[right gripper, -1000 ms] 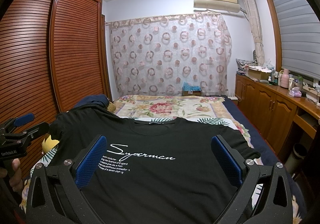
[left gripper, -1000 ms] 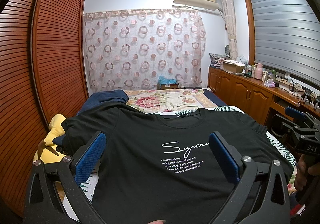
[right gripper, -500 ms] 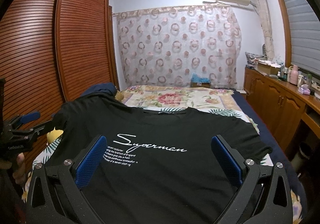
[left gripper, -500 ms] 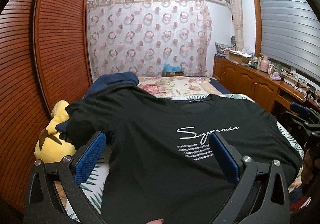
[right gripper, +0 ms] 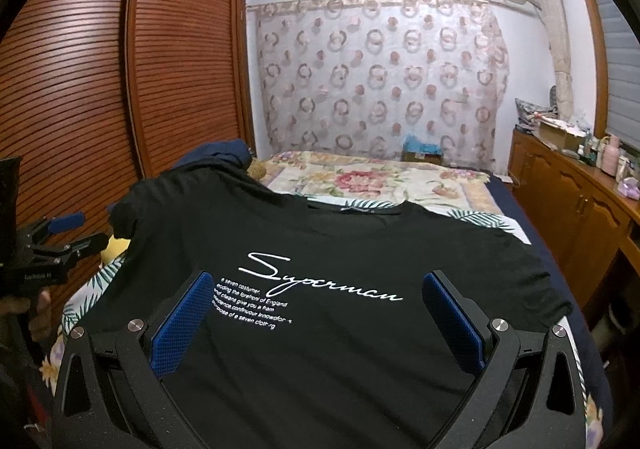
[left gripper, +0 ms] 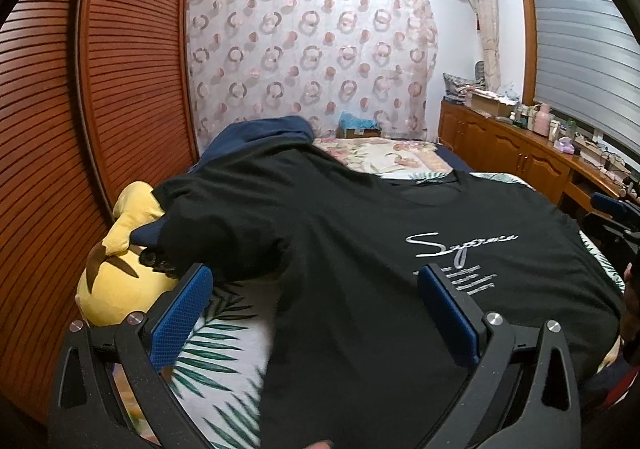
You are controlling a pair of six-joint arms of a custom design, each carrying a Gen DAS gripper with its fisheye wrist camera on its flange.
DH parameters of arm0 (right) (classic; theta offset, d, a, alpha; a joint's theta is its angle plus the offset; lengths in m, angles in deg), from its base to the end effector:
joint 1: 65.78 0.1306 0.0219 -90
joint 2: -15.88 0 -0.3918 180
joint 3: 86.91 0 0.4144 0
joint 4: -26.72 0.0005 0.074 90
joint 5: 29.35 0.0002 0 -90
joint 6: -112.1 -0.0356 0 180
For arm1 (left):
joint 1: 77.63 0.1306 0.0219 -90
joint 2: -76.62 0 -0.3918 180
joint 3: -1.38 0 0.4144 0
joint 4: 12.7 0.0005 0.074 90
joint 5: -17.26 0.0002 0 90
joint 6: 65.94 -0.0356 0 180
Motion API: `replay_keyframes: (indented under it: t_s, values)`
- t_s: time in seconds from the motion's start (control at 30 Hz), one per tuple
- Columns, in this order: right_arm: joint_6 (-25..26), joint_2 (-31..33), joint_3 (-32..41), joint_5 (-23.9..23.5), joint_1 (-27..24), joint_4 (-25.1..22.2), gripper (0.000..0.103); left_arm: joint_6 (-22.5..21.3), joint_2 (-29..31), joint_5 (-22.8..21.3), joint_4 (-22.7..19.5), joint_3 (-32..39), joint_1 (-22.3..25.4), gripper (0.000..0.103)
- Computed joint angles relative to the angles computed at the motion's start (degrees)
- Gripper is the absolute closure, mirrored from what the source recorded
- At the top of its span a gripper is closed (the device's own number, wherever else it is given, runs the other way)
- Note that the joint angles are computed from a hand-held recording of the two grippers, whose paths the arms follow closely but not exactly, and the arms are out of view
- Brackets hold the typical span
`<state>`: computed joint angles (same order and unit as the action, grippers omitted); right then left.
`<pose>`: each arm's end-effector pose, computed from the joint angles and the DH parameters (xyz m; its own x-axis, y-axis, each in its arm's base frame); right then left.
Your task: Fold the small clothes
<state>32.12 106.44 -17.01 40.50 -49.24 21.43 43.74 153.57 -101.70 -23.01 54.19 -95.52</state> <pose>0.4855 0.1565 0.3290 -0.3149 -0.2639 -0.9117 -0.6286 0.7777 -0.0080 0.3841 -0.1064 0.2832 -0.4694 -0.1581 -0.8687 -0.2860 0.9580 -0.0198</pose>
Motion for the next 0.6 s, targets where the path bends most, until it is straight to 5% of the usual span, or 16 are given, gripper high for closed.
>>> replay_keyframes:
  t_s: [0.6]
  values:
    - [6.3, 3.8, 5.8, -3.3, 0.2, -9.5, 0.0, -2.2, 2.2, 10.8, -1.2, 1.9, 15.4, 0.045]
